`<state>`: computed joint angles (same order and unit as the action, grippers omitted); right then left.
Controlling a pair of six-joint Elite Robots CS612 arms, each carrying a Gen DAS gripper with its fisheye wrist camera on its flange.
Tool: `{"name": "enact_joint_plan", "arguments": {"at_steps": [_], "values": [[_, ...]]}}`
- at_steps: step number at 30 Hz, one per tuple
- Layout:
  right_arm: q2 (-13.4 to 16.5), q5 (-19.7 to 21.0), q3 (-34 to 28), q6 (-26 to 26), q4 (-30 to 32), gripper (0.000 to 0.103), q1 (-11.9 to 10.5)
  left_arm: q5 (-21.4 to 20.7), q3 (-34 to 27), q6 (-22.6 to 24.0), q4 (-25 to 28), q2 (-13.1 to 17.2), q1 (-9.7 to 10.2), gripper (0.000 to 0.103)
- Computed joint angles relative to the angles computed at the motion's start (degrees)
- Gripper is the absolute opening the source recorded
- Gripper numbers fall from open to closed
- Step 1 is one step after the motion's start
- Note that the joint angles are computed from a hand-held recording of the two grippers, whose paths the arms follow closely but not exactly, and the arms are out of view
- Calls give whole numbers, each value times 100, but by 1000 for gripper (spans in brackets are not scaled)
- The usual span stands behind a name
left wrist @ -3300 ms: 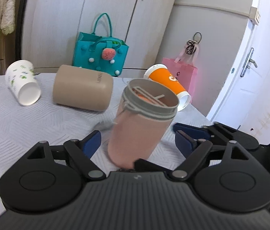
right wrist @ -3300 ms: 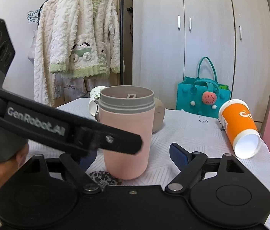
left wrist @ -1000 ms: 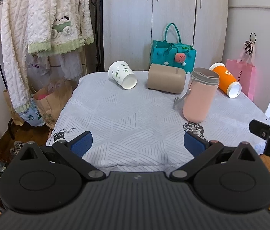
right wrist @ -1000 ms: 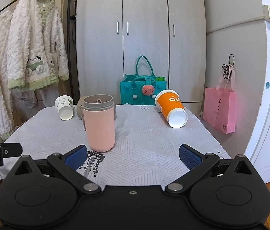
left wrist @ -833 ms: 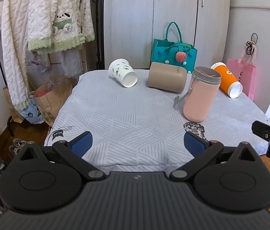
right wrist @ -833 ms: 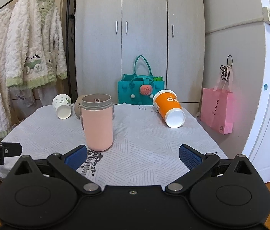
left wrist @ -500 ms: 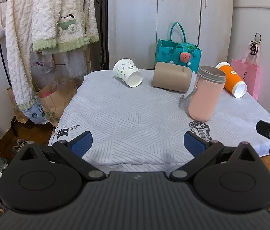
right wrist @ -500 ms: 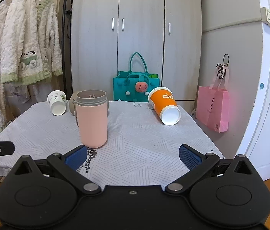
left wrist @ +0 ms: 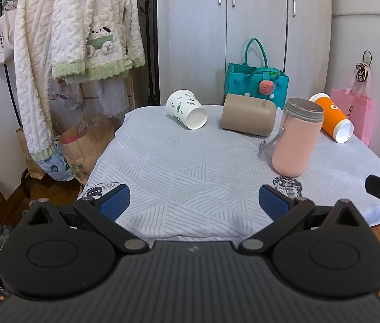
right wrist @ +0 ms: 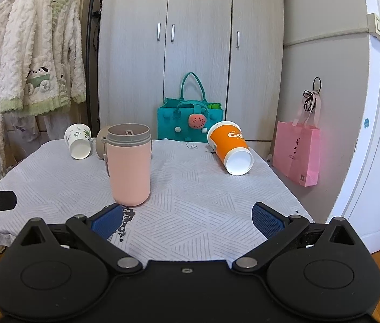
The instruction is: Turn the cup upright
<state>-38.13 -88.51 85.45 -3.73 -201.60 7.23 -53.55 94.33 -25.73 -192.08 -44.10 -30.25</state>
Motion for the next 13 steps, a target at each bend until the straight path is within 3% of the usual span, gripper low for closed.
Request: {"name": "enact_joint_plan", "arguments": {"at_steps": [13], "values": [[4,16,4,5,-11,103,-4,-41,37,96,47,-47,-16,103]]}}
